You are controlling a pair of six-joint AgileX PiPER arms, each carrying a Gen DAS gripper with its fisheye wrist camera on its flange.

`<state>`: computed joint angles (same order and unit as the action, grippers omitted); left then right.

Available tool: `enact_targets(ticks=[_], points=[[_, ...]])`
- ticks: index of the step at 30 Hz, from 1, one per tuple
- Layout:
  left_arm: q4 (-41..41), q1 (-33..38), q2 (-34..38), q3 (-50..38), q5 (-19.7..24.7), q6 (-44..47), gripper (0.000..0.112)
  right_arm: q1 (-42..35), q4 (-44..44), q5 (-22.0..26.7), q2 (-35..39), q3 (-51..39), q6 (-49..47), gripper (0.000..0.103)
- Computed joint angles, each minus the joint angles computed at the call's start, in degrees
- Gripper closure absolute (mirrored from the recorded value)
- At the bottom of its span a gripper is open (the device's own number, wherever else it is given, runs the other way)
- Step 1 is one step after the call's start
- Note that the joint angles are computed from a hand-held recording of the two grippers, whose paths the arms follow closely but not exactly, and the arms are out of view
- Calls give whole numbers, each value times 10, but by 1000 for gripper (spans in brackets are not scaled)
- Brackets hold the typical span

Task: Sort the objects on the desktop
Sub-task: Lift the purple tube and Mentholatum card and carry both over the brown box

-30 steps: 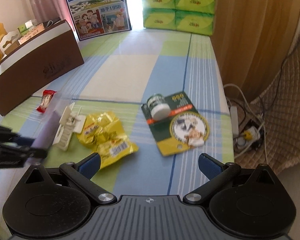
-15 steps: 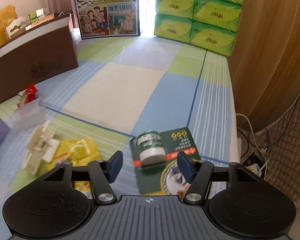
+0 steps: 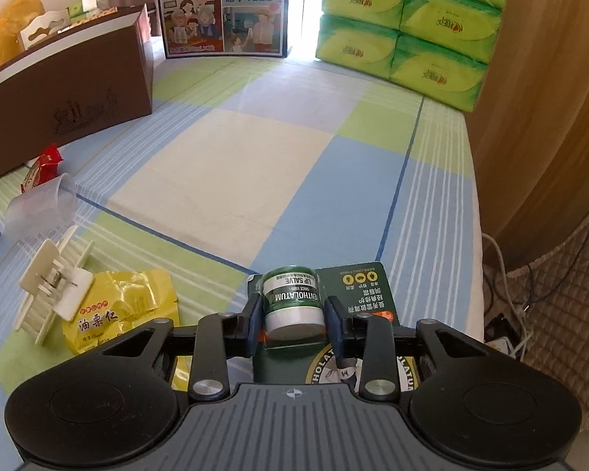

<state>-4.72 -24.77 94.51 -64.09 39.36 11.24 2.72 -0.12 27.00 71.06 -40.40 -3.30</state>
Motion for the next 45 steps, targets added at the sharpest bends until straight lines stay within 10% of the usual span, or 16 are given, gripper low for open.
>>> enact_targets(ticks=[14, 45], points=[[-29, 24, -25, 9, 16, 7, 91, 35, -31, 88, -120, 7, 85, 73], [-123, 119, -84, 43, 68, 112, 92, 367, -251, 237, -193, -47, 464, 72]])
